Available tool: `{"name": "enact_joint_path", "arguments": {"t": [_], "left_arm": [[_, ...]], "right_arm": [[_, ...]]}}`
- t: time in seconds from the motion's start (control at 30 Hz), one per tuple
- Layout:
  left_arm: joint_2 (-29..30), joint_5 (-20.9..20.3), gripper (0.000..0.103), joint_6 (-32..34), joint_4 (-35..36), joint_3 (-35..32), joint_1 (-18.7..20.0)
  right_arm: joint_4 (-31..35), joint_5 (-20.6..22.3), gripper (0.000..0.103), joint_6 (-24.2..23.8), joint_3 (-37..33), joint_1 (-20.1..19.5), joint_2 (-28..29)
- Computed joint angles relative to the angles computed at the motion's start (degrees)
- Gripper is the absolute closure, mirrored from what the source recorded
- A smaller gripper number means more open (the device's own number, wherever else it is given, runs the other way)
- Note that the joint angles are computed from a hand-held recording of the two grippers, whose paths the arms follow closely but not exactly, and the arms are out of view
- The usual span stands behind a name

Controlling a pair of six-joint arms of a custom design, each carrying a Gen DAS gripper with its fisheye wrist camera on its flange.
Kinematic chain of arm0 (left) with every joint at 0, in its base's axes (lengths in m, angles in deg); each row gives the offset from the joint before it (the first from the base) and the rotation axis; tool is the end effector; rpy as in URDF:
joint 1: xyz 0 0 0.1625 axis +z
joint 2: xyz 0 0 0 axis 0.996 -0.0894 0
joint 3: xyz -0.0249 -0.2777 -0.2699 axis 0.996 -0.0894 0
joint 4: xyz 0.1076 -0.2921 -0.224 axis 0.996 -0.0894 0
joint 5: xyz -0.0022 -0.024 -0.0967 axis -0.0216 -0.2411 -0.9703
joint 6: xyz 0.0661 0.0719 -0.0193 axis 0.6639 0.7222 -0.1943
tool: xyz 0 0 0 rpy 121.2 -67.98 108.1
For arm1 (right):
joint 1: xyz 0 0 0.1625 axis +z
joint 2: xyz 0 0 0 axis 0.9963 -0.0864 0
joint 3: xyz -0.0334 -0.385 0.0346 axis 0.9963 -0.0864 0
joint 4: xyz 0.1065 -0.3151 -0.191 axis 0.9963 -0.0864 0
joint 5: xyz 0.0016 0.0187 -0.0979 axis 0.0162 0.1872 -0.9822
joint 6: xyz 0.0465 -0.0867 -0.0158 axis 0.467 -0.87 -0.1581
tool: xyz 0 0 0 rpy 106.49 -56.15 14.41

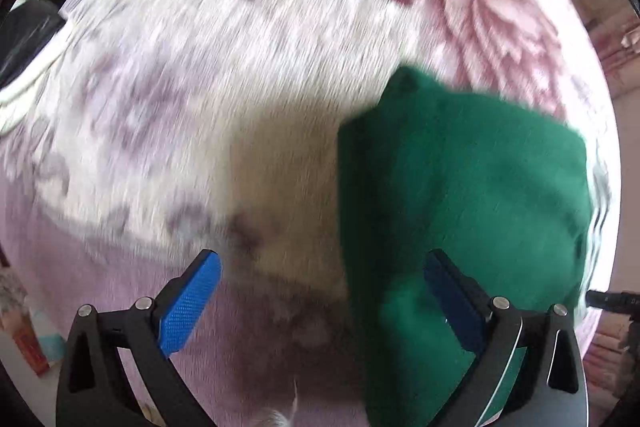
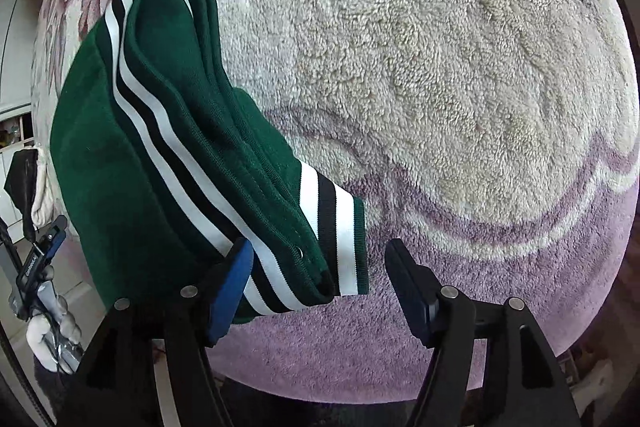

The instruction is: Fold large clothes

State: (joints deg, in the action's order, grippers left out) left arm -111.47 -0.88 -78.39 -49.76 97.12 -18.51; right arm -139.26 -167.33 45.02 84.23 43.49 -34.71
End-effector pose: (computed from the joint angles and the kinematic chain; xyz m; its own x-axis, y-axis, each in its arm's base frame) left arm -0.0484 -0.5880 0.2739 -0.6884 0.4511 -0.5680 0.4044 0.8888 0.2157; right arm 0.3457 -0.2749 -0.0559 -0.5305 0.8336 0.1538 0.7574 0.5476 -0.3555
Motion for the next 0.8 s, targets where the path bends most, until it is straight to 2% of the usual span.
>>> {"name": "enact_joint_path", "arguments": {"t": [0.07, 0.17, 0.27, 0.33, 0.37, 0.4, 0.47, 0.5, 0.6, 0.67, 0.8], "left_arm": [[3.26, -2.30, 0.000, 2.57, -1.14, -3.32, 0.03], [9.17, -4.00, 0.000, 11.42, -2.89, -7.13, -0.86], [16.53, -5.52, 0.000, 19.89, 2.26, -13.13, -1.18], [20.13, -7.33, 0.000, 22.04, 7.01, -16.49, -0.58], [21.77, -9.53, 0.004, 21.46, 9.96, -18.73, 0.09], [22.52, -12.12, 0.023, 21.20, 12.27, -20.41, 0.64], [23.52, -14.77, 0.042, 20.86, 15.66, -23.08, 0.90], [24.32, -17.56, 0.069, 19.88, 18.51, -25.61, 1.40], [27.57, -23.52, 0.075, 15.67, 26.24, -33.93, 3.34], [32.06, -28.44, 0.076, 9.13, 32.02, -41.89, 6.04], [37.44, -37.60, 0.075, -2.47, 35.83, -51.84, 11.15]], "right_arm": [[-0.41, -1.81, 0.033, 1.00, 0.72, 0.55, -1.02], [-1.71, -4.92, 0.033, 0.34, 0.33, -0.32, -0.88], [-5.13, -7.08, 0.033, -3.70, -1.35, -2.19, 0.51], [-5.10, -9.04, 0.033, -6.65, -2.78, -2.42, 1.02], [-4.18, -10.15, 0.033, -7.89, -3.40, -2.56, 0.85], [-3.22, -11.44, 0.033, -8.67, -4.10, -2.39, 1.01], [-2.30, -12.18, 0.033, -11.08, -5.24, -4.37, 0.89], [-3.16, -12.15, 0.033, -10.92, -4.82, -4.73, 0.81], [-9.34, -11.54, 0.033, -11.42, -2.23, -6.89, 0.18], [-9.97, -11.16, 0.033, -9.86, -0.31, -6.64, -0.74], [-13.70, -8.52, 0.033, -7.69, 3.38, -6.08, -2.36]]}}
